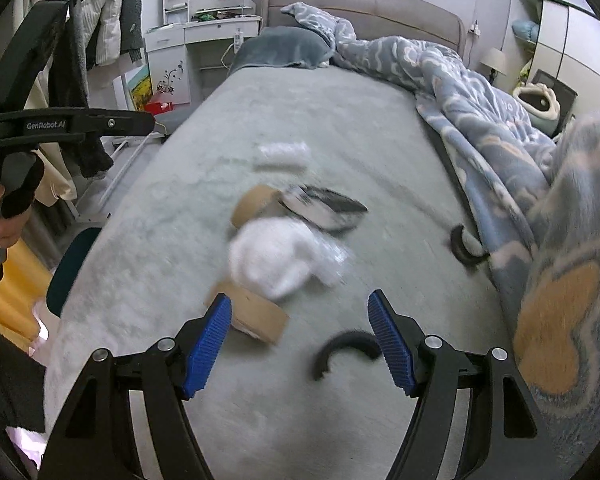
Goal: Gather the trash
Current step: 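Move both open tools back over the remaining trash on the bed, then grasp the tan tape roll with the left tool while the right tool grasps the white cloth ball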
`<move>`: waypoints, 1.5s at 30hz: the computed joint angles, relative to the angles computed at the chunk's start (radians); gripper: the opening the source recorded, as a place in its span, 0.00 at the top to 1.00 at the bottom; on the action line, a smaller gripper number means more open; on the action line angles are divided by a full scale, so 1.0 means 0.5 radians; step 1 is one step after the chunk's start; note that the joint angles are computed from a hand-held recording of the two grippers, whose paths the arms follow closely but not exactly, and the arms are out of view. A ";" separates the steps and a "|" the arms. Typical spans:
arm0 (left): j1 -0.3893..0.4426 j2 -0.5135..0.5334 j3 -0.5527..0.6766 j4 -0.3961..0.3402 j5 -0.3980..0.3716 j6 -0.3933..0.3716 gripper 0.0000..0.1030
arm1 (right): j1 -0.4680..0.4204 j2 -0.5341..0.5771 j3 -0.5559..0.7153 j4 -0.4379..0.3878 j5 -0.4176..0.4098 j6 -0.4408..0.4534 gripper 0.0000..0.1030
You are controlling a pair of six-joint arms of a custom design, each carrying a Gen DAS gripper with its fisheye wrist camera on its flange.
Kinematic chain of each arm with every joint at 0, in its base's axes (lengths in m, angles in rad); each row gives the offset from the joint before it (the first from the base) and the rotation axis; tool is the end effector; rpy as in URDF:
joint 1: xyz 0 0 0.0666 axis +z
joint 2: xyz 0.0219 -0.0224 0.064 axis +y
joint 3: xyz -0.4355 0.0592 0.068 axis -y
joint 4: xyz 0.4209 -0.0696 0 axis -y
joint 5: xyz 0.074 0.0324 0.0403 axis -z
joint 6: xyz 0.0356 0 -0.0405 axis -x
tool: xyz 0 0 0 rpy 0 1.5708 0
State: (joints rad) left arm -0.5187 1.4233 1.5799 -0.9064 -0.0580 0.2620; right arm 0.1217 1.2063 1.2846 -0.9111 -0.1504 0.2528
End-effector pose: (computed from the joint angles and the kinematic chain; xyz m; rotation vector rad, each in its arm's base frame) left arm 0.4532 -0.2568 0.5622 0.2704 2.3260 -0.3250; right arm 0.4194 0.0563 0.5137 -0.5141 2.3388 0.1193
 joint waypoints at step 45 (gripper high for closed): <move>-0.234 0.280 0.170 -0.051 0.041 0.001 0.24 | -0.235 -0.006 -0.156 0.157 -0.122 0.231 0.56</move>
